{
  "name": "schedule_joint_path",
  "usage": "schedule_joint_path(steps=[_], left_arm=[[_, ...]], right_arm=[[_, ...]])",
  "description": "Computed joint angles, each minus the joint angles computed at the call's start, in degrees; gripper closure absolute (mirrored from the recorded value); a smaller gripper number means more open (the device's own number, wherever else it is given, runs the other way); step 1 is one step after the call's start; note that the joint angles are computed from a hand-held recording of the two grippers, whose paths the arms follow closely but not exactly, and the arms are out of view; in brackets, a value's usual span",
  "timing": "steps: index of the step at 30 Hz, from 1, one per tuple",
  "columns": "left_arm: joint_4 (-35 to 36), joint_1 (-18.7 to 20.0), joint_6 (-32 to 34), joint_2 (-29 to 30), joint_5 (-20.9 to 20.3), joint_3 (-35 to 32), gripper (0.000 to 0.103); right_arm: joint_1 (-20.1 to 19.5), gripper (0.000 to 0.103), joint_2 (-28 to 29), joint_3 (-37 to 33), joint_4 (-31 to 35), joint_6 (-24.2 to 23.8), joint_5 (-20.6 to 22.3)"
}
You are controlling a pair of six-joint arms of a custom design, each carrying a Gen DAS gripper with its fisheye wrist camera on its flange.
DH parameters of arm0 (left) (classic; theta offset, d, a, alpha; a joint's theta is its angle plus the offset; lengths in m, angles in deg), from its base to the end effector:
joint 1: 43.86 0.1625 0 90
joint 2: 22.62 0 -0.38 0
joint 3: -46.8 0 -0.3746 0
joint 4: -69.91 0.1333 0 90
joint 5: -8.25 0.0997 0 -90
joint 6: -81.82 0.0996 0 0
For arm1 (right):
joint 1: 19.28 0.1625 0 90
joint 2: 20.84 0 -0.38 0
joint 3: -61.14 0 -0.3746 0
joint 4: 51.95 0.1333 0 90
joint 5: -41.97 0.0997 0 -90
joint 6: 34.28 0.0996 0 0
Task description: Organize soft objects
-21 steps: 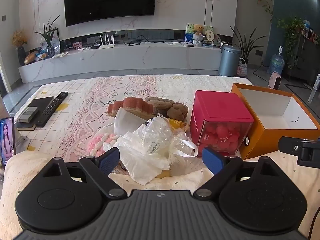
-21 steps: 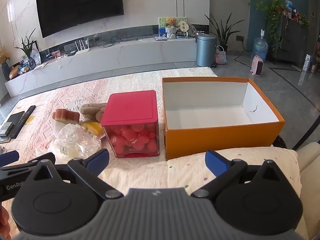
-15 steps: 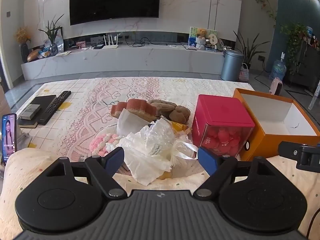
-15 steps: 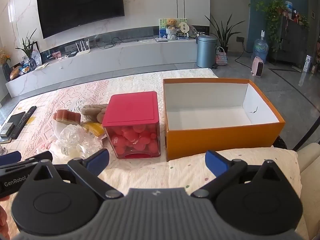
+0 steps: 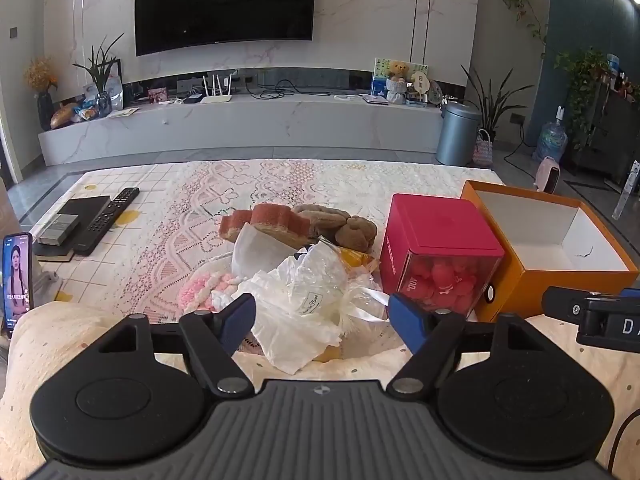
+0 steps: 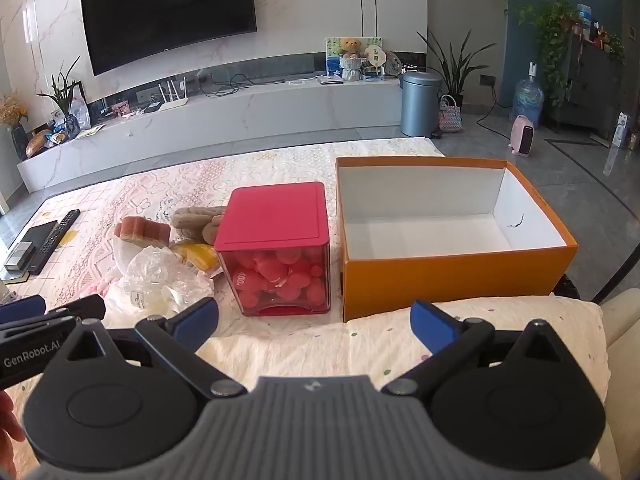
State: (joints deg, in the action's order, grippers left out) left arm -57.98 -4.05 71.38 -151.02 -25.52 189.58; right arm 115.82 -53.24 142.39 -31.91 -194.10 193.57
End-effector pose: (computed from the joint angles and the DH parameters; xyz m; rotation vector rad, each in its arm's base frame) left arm -0.0463 -0.3199 0.3563 0.5376 2.2338 -1.0260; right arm 0.3803 -0.3145 0.0039 0.2359 -2.1998 1.0520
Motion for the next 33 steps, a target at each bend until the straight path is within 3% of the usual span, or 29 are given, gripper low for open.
schedule_joint_path(steps=[33], left_arm=[[1.5,-0.6,0.1,-2.0,-0.3,-0.3,0.019]], right_arm=[[1.0,0.003,0.1,0.3,-1.8,-2.5,-1.1]])
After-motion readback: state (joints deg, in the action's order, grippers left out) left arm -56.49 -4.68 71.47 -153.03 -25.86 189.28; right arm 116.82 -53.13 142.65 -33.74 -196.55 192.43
